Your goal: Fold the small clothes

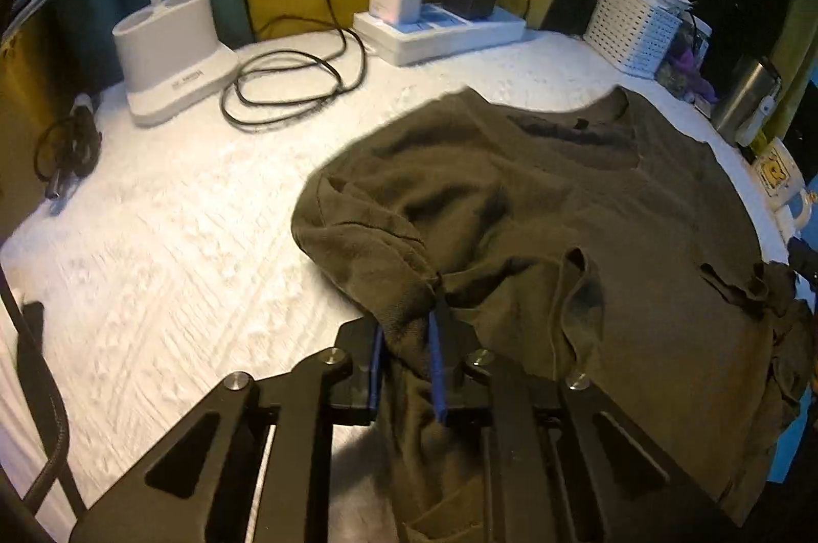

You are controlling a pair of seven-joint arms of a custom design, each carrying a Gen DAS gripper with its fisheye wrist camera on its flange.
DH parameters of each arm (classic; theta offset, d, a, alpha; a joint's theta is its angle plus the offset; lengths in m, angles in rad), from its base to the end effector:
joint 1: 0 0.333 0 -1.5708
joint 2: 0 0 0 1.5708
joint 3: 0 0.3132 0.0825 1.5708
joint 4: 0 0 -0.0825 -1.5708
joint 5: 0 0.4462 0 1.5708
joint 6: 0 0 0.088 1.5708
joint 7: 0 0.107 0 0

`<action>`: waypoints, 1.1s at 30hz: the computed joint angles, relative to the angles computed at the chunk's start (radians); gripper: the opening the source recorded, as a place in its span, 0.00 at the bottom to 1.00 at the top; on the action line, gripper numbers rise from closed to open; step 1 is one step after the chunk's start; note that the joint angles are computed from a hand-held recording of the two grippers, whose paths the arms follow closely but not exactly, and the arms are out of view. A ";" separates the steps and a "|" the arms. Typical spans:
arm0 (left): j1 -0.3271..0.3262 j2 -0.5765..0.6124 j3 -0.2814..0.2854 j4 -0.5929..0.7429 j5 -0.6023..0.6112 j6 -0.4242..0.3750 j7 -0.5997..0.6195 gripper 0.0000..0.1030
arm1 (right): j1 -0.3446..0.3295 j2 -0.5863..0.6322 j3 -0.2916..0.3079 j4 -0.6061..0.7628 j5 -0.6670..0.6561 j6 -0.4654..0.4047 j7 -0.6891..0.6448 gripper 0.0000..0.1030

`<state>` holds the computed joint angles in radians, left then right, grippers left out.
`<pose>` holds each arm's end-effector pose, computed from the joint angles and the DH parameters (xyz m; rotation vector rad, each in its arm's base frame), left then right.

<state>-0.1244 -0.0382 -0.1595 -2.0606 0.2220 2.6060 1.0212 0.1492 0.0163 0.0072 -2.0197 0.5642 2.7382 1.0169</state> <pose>0.6130 -0.1846 0.4870 -2.0048 1.8015 -0.6658 0.6522 0.0818 0.4881 -1.9117 1.4578 -0.4409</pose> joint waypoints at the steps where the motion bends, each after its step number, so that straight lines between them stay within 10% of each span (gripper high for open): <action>1: 0.005 0.006 0.001 0.009 0.030 -0.009 -0.027 0.11 | 0.001 0.006 0.000 0.006 -0.007 -0.003 0.005 0.80; 8: 0.027 0.009 0.008 0.029 0.127 -0.063 -0.122 0.14 | 0.007 0.020 0.002 0.023 -0.053 -0.010 0.040 0.80; 13: 0.011 -0.097 0.000 -0.046 0.155 -0.048 -0.172 0.50 | 0.007 0.003 0.002 0.006 -0.063 0.004 0.052 0.80; 24: -0.057 -0.187 -0.005 -0.167 0.050 -0.078 -0.090 0.51 | 0.005 -0.058 0.000 -0.060 -0.042 0.027 0.034 0.80; 26: -0.062 -0.206 0.000 -0.192 0.036 -0.051 -0.098 0.49 | 0.005 -0.067 0.000 -0.071 -0.042 0.028 0.033 0.80; 29: -0.066 -0.213 -0.009 -0.197 0.071 -0.047 -0.108 0.14 | 0.004 -0.073 0.000 -0.079 -0.044 0.029 0.037 0.80; 33: -0.073 -0.221 -0.023 -0.195 0.110 -0.031 -0.124 0.06 | 0.004 -0.084 -0.001 -0.091 -0.035 0.034 0.029 0.80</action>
<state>-0.1973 -0.2593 -0.1825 -2.2552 0.3319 2.5745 0.8968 0.1536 -0.0680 0.0065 -2.1107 0.5295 2.7726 1.0457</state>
